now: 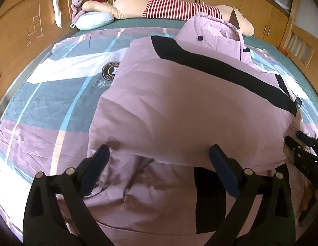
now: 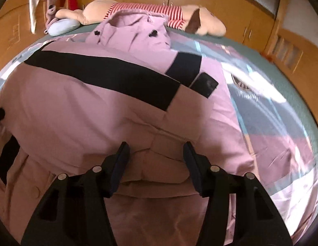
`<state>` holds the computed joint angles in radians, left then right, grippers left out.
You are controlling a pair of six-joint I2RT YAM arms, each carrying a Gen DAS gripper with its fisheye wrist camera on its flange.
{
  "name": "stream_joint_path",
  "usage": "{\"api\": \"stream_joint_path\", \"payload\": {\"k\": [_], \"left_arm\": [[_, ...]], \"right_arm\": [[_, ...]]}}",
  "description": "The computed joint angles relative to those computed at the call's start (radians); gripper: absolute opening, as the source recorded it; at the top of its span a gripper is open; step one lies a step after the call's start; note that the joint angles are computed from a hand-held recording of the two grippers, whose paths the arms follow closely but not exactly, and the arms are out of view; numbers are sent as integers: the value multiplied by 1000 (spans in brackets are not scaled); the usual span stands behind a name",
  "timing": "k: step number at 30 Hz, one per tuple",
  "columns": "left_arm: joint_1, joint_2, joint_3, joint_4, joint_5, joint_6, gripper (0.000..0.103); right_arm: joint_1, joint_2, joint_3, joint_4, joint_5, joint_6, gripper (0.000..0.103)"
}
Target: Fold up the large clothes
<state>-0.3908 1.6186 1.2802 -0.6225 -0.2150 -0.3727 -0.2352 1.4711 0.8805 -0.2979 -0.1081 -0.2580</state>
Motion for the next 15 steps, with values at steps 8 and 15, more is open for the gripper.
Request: {"api": "stream_joint_path", "payload": {"k": [8, 15], "left_arm": [[21, -56, -47, 59, 35, -33, 101], [23, -31, -46, 72, 17, -18, 101]], "right_arm": [[-63, -172, -76, 48, -123, 89, 67], [28, -33, 5, -43, 56, 29, 67]]}}
